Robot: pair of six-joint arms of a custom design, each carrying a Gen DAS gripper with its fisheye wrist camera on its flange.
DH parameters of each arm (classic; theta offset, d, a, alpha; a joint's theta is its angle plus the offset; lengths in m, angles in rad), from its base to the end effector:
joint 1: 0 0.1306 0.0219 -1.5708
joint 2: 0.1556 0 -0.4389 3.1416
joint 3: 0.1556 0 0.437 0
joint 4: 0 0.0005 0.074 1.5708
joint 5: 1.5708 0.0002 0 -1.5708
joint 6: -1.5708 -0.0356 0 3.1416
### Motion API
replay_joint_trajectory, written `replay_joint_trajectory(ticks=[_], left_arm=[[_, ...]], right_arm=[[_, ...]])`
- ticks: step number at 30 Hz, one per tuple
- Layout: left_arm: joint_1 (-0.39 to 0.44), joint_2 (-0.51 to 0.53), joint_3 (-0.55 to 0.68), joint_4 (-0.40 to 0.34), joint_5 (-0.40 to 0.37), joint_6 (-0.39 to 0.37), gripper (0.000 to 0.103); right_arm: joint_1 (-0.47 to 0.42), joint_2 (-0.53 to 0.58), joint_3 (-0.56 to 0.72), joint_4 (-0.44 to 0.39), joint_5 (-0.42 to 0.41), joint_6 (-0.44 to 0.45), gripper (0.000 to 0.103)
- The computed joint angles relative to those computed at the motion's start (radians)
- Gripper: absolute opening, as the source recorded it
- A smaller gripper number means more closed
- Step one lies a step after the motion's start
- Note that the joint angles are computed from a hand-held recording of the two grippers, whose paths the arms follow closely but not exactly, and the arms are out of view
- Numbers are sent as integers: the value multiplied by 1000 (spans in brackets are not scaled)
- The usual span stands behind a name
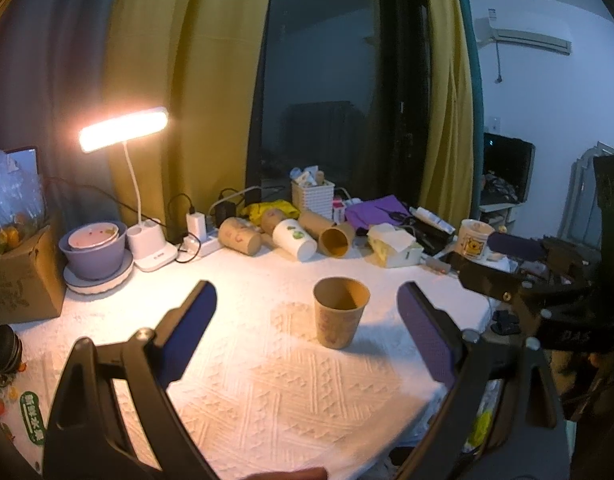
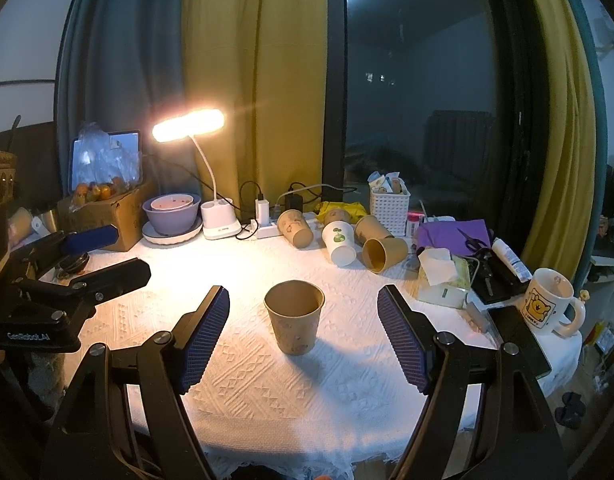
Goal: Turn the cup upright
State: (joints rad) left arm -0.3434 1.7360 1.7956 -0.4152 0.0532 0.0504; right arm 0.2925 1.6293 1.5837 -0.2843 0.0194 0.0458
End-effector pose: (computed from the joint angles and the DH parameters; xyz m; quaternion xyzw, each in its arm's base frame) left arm 0.6575 -0.2377 0.5348 0.1348 0.8097 -0.1331 0.5554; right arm 0.6278 0.1878 0.5039 -0.1314 0.8029 0.0637 0.5779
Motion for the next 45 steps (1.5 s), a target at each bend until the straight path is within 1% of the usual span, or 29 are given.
replay_joint_trajectory(ticks=[13,24,40,45], left_arm=[[1,-1,-4,6,4,4,93],[0,3,5,-6,11,11,93],[-6,3,1,3,10,12,93],[-5,-3,-8,16,40,3,93]], right_arm=[[-2,5,3,-4,-6,3,79],[-3,7,6,-6,-7,3,79],[-5,9,10,-10,-6,2,79],[-5,9,11,-11,-6,1,79]])
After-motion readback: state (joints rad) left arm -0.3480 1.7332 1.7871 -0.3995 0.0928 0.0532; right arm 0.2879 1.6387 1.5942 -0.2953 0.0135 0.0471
